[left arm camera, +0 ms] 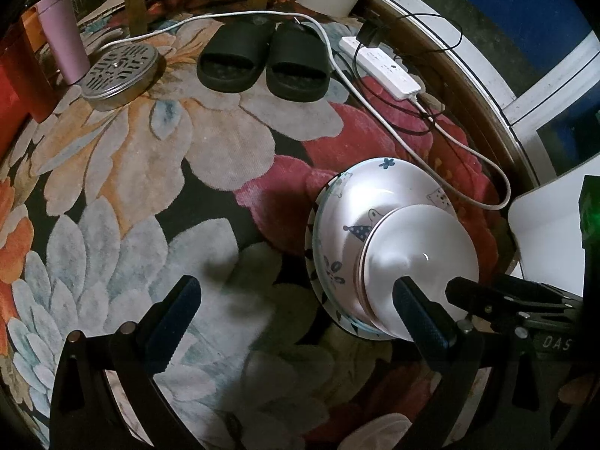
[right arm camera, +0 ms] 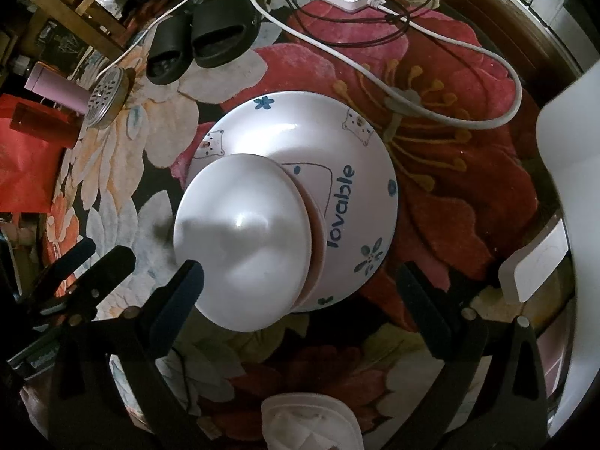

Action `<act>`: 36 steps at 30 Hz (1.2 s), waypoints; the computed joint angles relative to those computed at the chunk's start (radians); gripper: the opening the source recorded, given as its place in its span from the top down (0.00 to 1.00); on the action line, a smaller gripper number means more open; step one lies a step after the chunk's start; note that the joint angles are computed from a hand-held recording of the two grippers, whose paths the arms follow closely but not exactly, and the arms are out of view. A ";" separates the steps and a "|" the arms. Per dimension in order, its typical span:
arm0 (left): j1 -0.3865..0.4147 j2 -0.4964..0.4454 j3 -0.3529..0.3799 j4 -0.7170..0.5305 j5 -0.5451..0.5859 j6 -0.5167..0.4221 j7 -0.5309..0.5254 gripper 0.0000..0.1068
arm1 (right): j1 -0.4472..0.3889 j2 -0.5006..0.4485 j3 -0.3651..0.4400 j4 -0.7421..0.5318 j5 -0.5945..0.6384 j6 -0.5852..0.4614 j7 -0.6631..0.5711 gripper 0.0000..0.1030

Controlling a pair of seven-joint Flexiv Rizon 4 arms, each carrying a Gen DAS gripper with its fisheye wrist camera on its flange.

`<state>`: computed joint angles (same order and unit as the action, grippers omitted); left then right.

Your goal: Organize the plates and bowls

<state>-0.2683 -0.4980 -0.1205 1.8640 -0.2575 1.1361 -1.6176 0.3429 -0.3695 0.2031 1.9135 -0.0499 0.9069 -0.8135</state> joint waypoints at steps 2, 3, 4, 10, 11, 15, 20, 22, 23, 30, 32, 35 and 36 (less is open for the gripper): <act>0.002 0.001 -0.003 0.004 -0.005 0.001 0.000 0.04 | 0.000 0.000 0.000 -0.001 0.002 -0.002 0.000 0.00; 0.001 0.001 -0.002 0.004 -0.003 0.003 0.000 0.04 | 0.000 -0.001 0.000 -0.001 0.002 -0.002 0.001 0.00; 0.000 0.001 0.000 0.004 0.000 0.003 -0.001 0.04 | 0.001 0.000 -0.001 0.000 0.000 0.000 0.001 0.00; -0.004 0.001 0.005 0.008 0.008 0.018 -0.011 0.04 | 0.003 -0.001 -0.004 -0.001 -0.008 -0.002 0.004 0.00; -0.002 0.002 0.004 0.011 0.007 0.027 -0.012 0.04 | 0.005 0.000 -0.007 0.002 -0.013 0.001 0.008 0.00; -0.005 0.008 0.005 0.027 0.009 0.070 -0.020 0.04 | 0.008 0.001 -0.010 0.003 -0.027 0.001 0.017 0.00; -0.009 0.013 0.010 0.041 0.018 0.110 -0.032 0.04 | 0.011 0.001 -0.010 0.006 -0.041 0.002 0.016 0.00; -0.022 0.015 0.028 0.038 0.037 0.116 -0.051 0.04 | 0.014 0.002 -0.009 0.010 -0.045 0.010 0.017 0.00; -0.039 0.016 0.052 0.034 0.062 0.117 -0.075 0.04 | 0.015 0.003 -0.010 0.012 -0.049 0.013 0.015 0.00; -0.066 0.023 0.106 0.023 0.152 0.105 -0.176 0.04 | 0.033 0.015 -0.018 0.036 -0.095 0.046 0.045 0.00; -0.071 0.026 0.120 0.015 0.165 0.071 -0.208 0.04 | 0.039 0.017 -0.021 0.040 -0.112 0.050 0.052 0.00; -0.113 0.027 0.181 -0.028 0.259 -0.011 -0.304 0.05 | 0.042 0.017 -0.020 0.044 -0.126 0.062 0.057 0.00; -0.095 0.032 0.162 -0.016 0.258 0.006 -0.296 0.05 | 0.043 0.017 -0.019 0.044 -0.127 0.067 0.057 0.00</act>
<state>-0.3635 -0.4660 0.0416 1.8481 0.0004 1.1417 -1.9138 0.3856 -0.3521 0.1842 1.9577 -0.1768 0.9736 -0.7566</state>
